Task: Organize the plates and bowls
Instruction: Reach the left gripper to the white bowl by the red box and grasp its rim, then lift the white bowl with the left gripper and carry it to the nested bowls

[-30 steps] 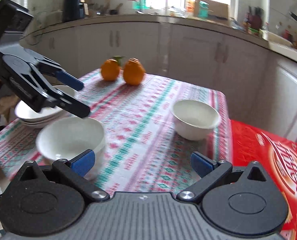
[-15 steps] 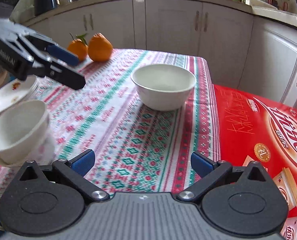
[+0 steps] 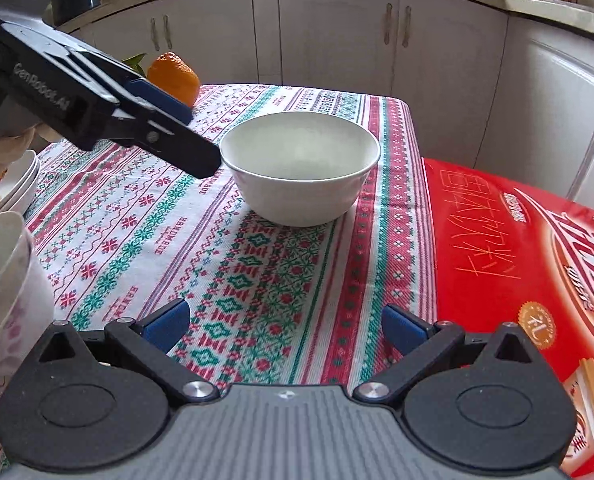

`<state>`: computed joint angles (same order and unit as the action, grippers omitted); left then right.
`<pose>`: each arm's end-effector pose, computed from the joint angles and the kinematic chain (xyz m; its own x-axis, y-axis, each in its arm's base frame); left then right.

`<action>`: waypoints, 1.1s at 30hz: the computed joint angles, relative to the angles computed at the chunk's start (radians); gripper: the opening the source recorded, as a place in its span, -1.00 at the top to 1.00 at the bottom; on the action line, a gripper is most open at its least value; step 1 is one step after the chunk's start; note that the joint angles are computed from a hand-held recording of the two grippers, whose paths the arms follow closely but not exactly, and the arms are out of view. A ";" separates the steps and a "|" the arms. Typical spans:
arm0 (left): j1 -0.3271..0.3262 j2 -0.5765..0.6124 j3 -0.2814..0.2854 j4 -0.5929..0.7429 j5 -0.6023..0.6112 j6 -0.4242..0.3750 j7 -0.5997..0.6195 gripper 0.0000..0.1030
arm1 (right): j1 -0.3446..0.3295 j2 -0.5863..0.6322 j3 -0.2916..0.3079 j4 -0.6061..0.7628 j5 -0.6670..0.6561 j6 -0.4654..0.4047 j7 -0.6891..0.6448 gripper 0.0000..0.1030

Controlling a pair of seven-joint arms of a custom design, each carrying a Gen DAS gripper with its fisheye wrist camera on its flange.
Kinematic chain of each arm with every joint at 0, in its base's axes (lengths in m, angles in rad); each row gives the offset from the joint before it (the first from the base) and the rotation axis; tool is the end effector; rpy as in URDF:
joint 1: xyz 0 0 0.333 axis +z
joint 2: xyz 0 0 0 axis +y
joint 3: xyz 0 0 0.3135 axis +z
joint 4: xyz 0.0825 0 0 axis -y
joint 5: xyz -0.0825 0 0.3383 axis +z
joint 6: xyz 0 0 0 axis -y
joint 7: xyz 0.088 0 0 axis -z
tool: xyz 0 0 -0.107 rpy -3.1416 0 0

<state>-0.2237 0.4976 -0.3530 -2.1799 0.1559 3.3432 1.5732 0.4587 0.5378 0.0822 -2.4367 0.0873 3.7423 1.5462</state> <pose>0.4887 -0.3185 0.2918 -0.6237 -0.7766 0.0893 -0.6279 0.4295 -0.6491 0.4406 0.2496 0.2245 0.4444 -0.8950 -0.0395 -0.6577 -0.2960 -0.6926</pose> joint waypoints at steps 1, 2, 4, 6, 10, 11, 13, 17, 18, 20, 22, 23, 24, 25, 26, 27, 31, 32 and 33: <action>0.003 0.009 -0.003 0.013 0.002 -0.007 0.001 -0.74 | 0.000 0.006 -0.002 0.009 0.001 -0.003 0.000 -1.00; 0.000 0.018 0.000 0.025 0.001 -0.013 0.002 -0.74 | 0.002 0.011 -0.005 0.018 0.003 -0.008 -0.002 -1.00; 0.003 0.036 -0.004 0.051 0.001 -0.027 0.006 -0.74 | 0.030 0.021 -0.026 0.044 0.033 -0.034 -0.022 -1.00; 0.012 0.054 -0.014 0.075 0.001 -0.042 0.012 -0.74 | 0.055 0.032 -0.046 0.067 0.057 -0.051 -0.050 -1.00; 0.014 0.086 -0.019 0.121 -0.003 -0.062 0.027 -0.74 | 0.060 0.044 -0.053 0.098 0.055 -0.058 -0.090 -1.00; 0.013 0.095 -0.019 0.135 -0.005 -0.070 0.031 -0.74 | 0.060 0.046 -0.054 0.105 0.056 -0.057 -0.097 -1.00; 0.012 0.114 -0.020 0.163 -0.010 -0.084 0.040 -0.72 | 0.055 0.050 -0.053 0.121 0.049 -0.047 -0.109 -1.00; 0.015 0.151 -0.030 0.220 -0.023 -0.115 0.059 -0.70 | 0.038 0.067 -0.049 0.162 0.029 -0.040 -0.130 -0.99; 0.024 0.161 -0.041 0.234 -0.026 -0.124 0.067 -0.67 | 0.040 0.072 -0.051 0.173 0.028 -0.043 -0.138 -0.98; 0.020 0.174 -0.040 0.258 -0.035 -0.139 0.076 -0.57 | 0.034 0.084 -0.050 0.194 0.021 -0.040 -0.149 -0.91; 0.034 0.190 -0.058 0.282 -0.044 -0.159 0.092 -0.47 | 0.003 0.092 -0.030 0.213 -0.010 -0.050 -0.141 -0.76; 0.033 0.194 -0.059 0.289 -0.049 -0.164 0.097 -0.45 | -0.004 0.096 -0.025 0.220 -0.017 -0.050 -0.136 -0.73; 0.033 0.197 -0.061 0.295 -0.054 -0.168 0.102 -0.42 | -0.016 0.098 -0.017 0.224 -0.030 -0.052 -0.130 -0.70; 0.035 0.200 -0.064 0.300 -0.058 -0.171 0.110 -0.36 | -0.027 0.100 -0.010 0.226 -0.042 -0.049 -0.123 -0.69; 0.032 0.201 -0.061 0.304 -0.062 -0.173 0.114 -0.34 | -0.028 0.101 -0.011 0.226 -0.044 -0.042 -0.121 -0.69; 0.032 0.203 -0.061 0.308 -0.066 -0.176 0.119 -0.33 | -0.029 0.101 -0.011 0.226 -0.049 -0.041 -0.120 -0.69; 0.036 0.211 -0.069 0.323 -0.079 -0.195 0.144 -0.24 | -0.033 0.097 -0.010 0.216 -0.060 -0.029 -0.115 -0.69; 0.035 0.212 -0.069 0.325 -0.082 -0.199 0.150 -0.23 | -0.033 0.096 -0.011 0.214 -0.059 -0.024 -0.113 -0.69; 0.032 0.213 -0.066 0.329 -0.085 -0.203 0.154 -0.22 | -0.037 0.094 -0.009 0.211 -0.063 -0.021 -0.110 -0.69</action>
